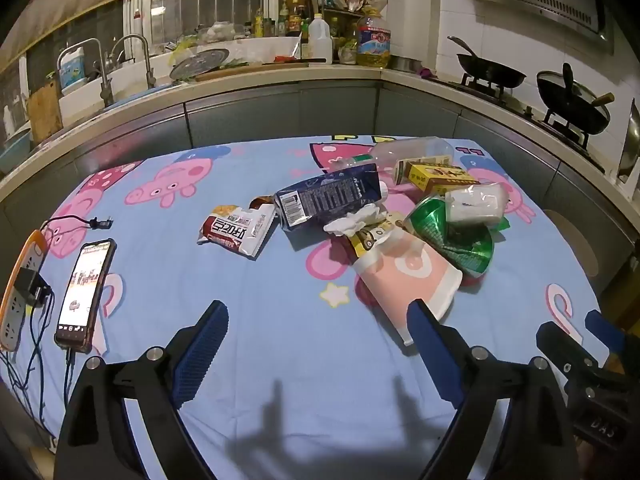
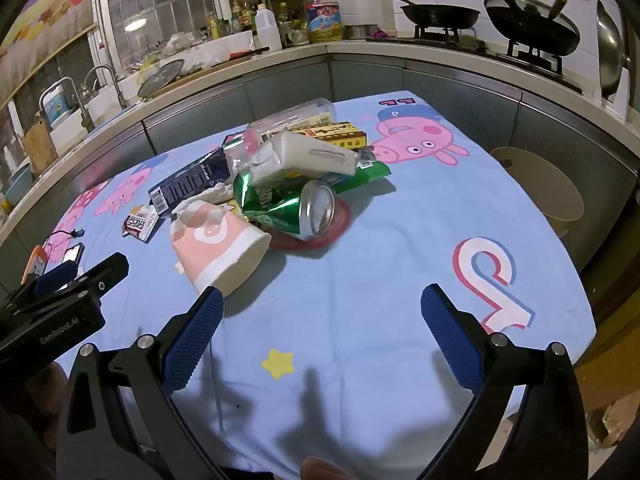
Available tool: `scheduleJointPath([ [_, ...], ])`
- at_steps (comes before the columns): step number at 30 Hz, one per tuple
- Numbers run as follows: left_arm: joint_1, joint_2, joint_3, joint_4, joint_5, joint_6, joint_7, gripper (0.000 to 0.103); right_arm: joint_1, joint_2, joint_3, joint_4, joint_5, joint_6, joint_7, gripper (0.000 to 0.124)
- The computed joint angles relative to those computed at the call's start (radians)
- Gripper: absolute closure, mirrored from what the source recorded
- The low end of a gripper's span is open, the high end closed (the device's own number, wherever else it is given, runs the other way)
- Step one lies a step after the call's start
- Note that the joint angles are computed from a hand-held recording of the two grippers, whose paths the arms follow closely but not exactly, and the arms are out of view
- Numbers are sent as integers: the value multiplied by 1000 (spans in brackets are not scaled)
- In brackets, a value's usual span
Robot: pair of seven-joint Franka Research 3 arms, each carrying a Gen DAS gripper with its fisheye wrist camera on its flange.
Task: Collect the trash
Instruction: 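Move both tools toward the trash pile on the tablecloth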
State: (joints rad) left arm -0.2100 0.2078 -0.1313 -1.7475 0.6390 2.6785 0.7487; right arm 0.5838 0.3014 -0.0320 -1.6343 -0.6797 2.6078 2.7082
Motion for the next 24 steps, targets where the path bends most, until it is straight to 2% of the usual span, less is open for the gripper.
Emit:
scheduleJointPath([
  [17,2,-1,-4,-2,-20,-2,14,8,2,1,1,-1,3,-3,0,27],
  [19,-4,-8,-2,-14,-9,0,-4,4,2,0,2,-3,8,-5,2,27],
  [23,-8,-15,-14,-22,-24,-32,13,4,2,-14,7,-33,17,6,13,27],
  [24,1,-31,-15,-57,-40,-20,23,4,4,-19,8,-41,13,9,18,27],
])
